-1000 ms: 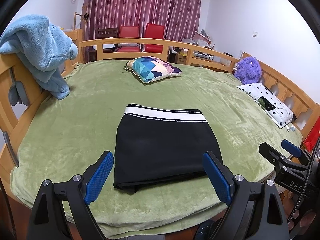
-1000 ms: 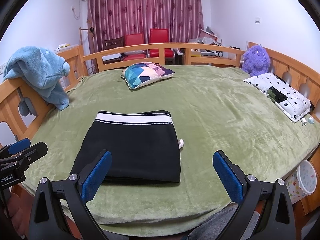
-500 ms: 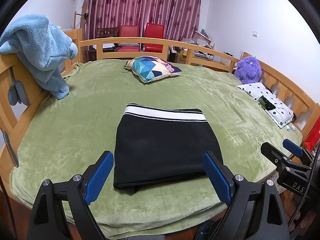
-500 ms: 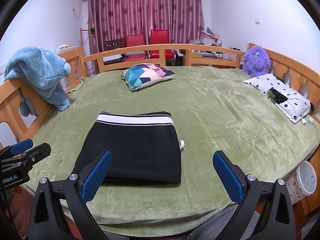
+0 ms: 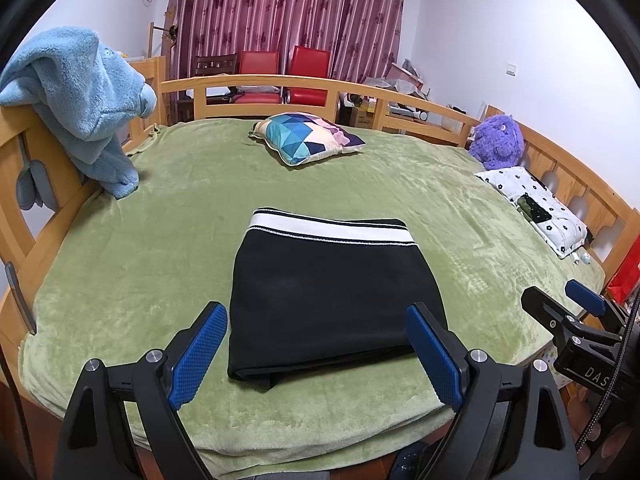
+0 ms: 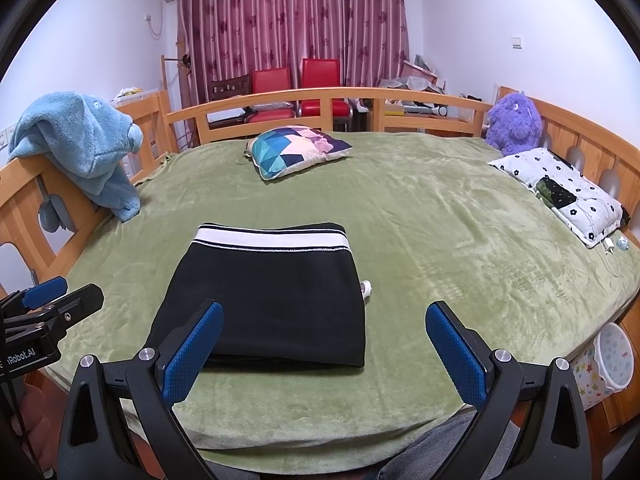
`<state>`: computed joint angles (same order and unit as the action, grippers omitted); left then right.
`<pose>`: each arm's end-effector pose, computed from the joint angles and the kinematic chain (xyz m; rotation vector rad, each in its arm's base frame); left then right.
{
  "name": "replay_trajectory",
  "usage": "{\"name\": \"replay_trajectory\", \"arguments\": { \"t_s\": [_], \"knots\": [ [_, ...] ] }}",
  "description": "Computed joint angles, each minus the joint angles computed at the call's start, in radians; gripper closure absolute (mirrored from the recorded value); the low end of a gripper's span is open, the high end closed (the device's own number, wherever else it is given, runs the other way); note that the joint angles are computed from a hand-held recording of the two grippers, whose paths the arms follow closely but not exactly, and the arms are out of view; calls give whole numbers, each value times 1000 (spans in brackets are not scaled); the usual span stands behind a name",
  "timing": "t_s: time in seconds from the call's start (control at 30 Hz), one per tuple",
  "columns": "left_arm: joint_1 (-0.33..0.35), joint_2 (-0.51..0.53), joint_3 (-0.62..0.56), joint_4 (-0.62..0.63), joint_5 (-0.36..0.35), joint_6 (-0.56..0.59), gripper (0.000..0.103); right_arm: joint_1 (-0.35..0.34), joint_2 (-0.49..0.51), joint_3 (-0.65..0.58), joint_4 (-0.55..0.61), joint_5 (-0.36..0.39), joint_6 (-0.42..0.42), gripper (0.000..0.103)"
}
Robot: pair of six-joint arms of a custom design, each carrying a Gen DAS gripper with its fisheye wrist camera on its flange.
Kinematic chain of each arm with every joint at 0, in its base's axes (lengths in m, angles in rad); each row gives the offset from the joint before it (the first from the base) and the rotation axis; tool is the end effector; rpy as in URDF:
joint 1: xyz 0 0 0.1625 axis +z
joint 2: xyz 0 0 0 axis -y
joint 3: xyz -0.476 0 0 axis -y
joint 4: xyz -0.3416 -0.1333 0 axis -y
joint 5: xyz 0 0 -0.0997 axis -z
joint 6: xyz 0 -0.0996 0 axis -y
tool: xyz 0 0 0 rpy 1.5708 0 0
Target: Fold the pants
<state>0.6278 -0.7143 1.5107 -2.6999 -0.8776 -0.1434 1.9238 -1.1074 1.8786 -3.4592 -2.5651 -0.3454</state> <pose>-0.4652 -0.5810 0.1903 0.8615 2.4413 -0.8538 0.2369 -0.4991 0.4160 0.0442 -1.9881 1.1809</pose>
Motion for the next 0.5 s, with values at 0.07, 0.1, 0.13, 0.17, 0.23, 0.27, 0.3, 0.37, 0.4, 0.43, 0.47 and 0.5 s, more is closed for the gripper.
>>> {"name": "replay_trajectory", "arguments": {
  "t_s": [0.07,0.1,0.13,0.17,0.23,0.27,0.3,0.37,0.4,0.43,0.47,0.5],
  "knots": [
    [-2,-1,2,0,1,-2,13,-1,1,-2,-1,1,-3,3],
    [-2,-2,2,0,1,-2,13,0,1,-4,-1,1,-4,3],
    [-2,-3,4,-1,0,-3,13,0,2,-6,2,1,-5,3],
    [0,-1,1,-1,-1,0,13,1,3,-6,1,0,-5,3],
    [0,-1,1,0,1,0,13,1,3,-6,1,1,-3,3],
    [1,-1,1,0,0,2,13,1,3,-6,2,1,-3,3],
    [0,-2,2,0,1,0,13,1,4,-7,1,1,-3,3],
    [1,-1,-2,4,2,0,13,1,4,-6,-3,2,-7,3],
    [0,0,-5,9,4,-3,13,1,6,-10,1,4,-7,3],
    [0,0,-7,13,5,-5,13,1,7,-12,3,5,-6,3],
    [0,0,-7,12,6,-4,13,1,8,-13,2,4,-8,3],
    [0,0,-7,12,8,-5,13,1,8,-12,1,5,-8,3]
  ]
}}
